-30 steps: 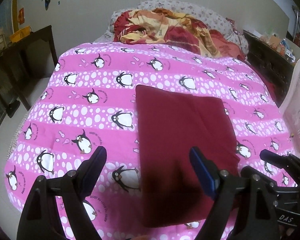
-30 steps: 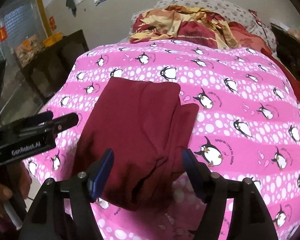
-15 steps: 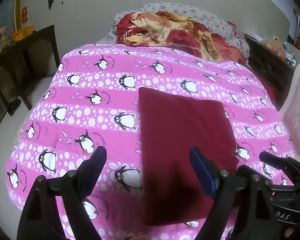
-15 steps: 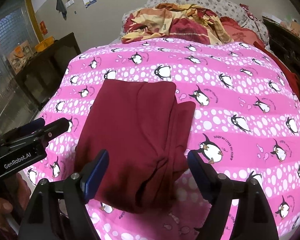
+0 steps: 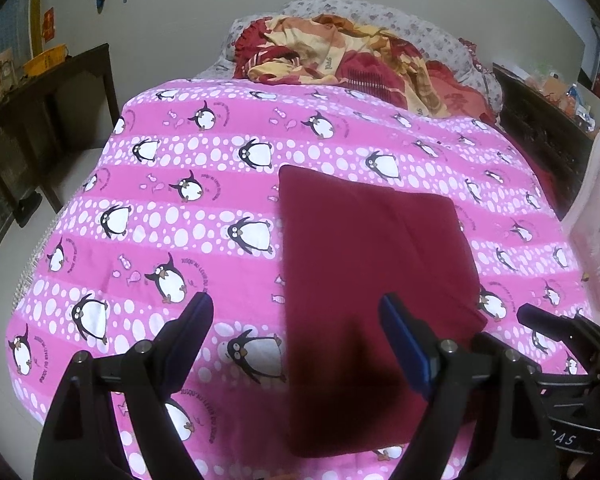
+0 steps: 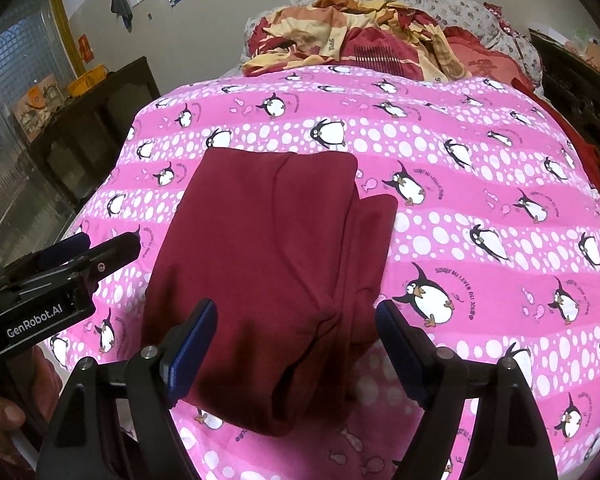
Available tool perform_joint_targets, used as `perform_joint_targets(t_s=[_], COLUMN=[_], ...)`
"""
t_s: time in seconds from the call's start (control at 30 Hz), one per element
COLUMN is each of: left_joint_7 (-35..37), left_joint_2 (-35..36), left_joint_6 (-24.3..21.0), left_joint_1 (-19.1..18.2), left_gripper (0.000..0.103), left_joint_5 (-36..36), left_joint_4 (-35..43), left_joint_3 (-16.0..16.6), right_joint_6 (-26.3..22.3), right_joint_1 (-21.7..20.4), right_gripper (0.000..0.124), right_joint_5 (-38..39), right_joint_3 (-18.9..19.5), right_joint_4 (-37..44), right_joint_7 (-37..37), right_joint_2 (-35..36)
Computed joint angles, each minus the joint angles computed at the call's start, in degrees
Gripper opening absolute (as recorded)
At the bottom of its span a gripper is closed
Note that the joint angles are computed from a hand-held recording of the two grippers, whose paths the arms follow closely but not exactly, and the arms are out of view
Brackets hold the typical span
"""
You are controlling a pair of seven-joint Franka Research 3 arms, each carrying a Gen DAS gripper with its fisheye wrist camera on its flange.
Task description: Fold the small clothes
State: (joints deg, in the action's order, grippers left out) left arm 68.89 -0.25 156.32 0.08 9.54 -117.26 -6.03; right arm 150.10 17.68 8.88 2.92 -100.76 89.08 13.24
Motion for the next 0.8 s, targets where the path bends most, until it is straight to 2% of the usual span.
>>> perform_joint_targets(t_s=[0.8], left_joint_7=[0.2], left_joint_2=[1.3], left_joint_6=[-0.4], left_joint_1=[0.1], left_gripper=[0.084], left_joint_5=[0.1], left_joint_4=[0.7], left_joint_3=[-0.1], right_joint_6=[-2.3], right_joint_1=[0.0], right_gripper=[0.086], right_joint_5=[0.0], right_joint_3=[-0.1], right_joint_4=[2.0], right_joint_7=[0.0], right_joint_2=[1.7])
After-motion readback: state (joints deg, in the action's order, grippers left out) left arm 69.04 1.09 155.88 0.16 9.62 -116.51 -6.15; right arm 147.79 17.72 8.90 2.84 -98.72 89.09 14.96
